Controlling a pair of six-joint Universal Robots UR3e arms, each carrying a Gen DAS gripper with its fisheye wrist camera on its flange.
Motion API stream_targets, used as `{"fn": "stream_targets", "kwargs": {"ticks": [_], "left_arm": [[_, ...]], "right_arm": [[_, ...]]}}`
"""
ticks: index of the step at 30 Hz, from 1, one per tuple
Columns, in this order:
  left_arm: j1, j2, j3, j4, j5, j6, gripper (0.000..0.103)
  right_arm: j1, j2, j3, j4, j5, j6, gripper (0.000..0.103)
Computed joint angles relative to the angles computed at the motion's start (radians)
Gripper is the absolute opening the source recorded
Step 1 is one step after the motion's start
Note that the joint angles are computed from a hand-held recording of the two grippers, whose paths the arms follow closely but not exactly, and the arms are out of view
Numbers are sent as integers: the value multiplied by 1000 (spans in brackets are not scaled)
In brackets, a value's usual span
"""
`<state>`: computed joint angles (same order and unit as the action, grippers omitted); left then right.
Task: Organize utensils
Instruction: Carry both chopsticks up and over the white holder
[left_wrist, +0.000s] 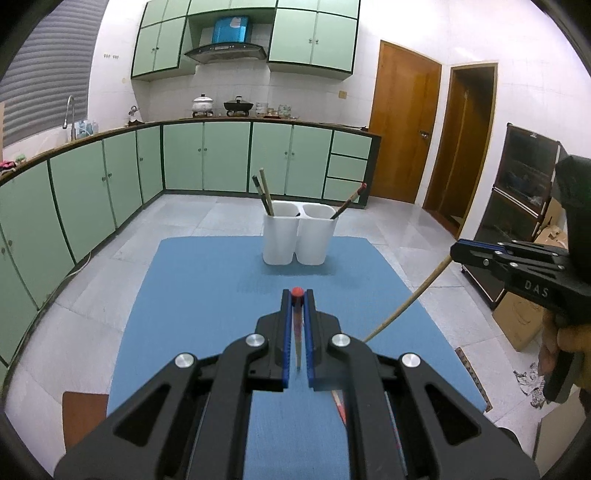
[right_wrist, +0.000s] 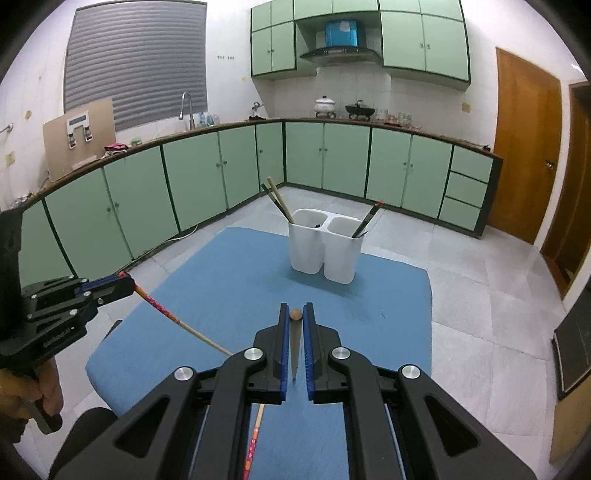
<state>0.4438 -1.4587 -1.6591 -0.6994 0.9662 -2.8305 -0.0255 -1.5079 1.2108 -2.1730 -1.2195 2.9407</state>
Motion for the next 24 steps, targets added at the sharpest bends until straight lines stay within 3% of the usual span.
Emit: {"fn": "stream_targets", "kwargs": {"ticks": [17,24], "left_arm": [[-74,-106,217,0,46,-16,5],[-103,-166,348,-14,60,-21,5]], "right_arm": [[5,189,-382,166,10,-30,7],[14,343,-743,330,4,-46,7]]}}
